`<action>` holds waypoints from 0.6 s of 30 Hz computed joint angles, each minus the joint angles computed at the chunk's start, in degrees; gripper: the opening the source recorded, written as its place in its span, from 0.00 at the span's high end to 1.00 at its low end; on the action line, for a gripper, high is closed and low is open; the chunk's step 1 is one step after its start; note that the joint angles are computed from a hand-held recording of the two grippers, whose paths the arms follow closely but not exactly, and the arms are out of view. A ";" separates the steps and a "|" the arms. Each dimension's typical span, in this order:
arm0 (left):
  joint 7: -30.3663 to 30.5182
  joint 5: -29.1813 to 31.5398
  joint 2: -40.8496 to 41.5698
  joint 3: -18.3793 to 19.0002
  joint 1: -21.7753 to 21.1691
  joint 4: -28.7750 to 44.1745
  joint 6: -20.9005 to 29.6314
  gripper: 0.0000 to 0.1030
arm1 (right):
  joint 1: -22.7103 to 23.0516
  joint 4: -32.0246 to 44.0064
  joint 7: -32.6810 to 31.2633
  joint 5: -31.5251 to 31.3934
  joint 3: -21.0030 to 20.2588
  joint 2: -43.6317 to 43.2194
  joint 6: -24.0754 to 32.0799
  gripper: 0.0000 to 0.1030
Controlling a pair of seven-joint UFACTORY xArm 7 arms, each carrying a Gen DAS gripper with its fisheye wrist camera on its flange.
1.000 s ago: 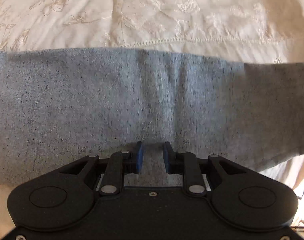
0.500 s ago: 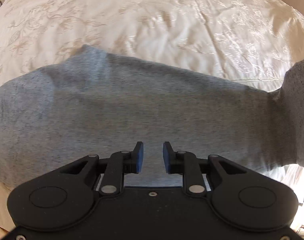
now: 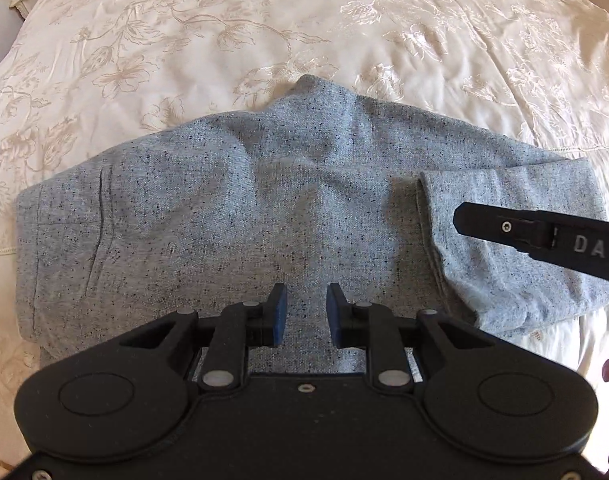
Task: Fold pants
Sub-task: 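Lay the folded cuff onto the trousers and open the right tool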
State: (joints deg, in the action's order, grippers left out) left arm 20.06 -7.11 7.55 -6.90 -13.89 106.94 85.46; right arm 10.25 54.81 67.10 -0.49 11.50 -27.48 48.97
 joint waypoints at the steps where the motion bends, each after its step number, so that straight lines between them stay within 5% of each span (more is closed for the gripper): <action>1: 0.29 -0.42 -0.02 -0.08 0.01 0.03 0.19 0.70 | 0.25 -0.27 -0.05 0.14 0.11 -0.17 -1.23 0.72; 5: 1.21 -2.17 0.38 -0.86 -0.71 0.98 0.73 0.70 | -0.25 -1.50 -0.26 -1.86 1.14 -3.97 -3.40 0.71; 14: 3.66 -6.81 -2.65 -3.27 -4.39 -3.65 -1.66 0.70 | -3.80 -4.42 0.37 -6.74 2.89 -18.08 22.07 0.70; 18: 1.87 -0.29 -3.68 -4.05 -6.99 -8.55 -1.38 0.69 | -3.01 -9.12 -1.62 -3.49 1.02 -22.01 29.93 0.71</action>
State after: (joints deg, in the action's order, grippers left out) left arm 21.93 -7.40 3.87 -10.95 -20.88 98.40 84.08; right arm 7.23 45.69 65.48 -3.98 12.52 -49.49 78.91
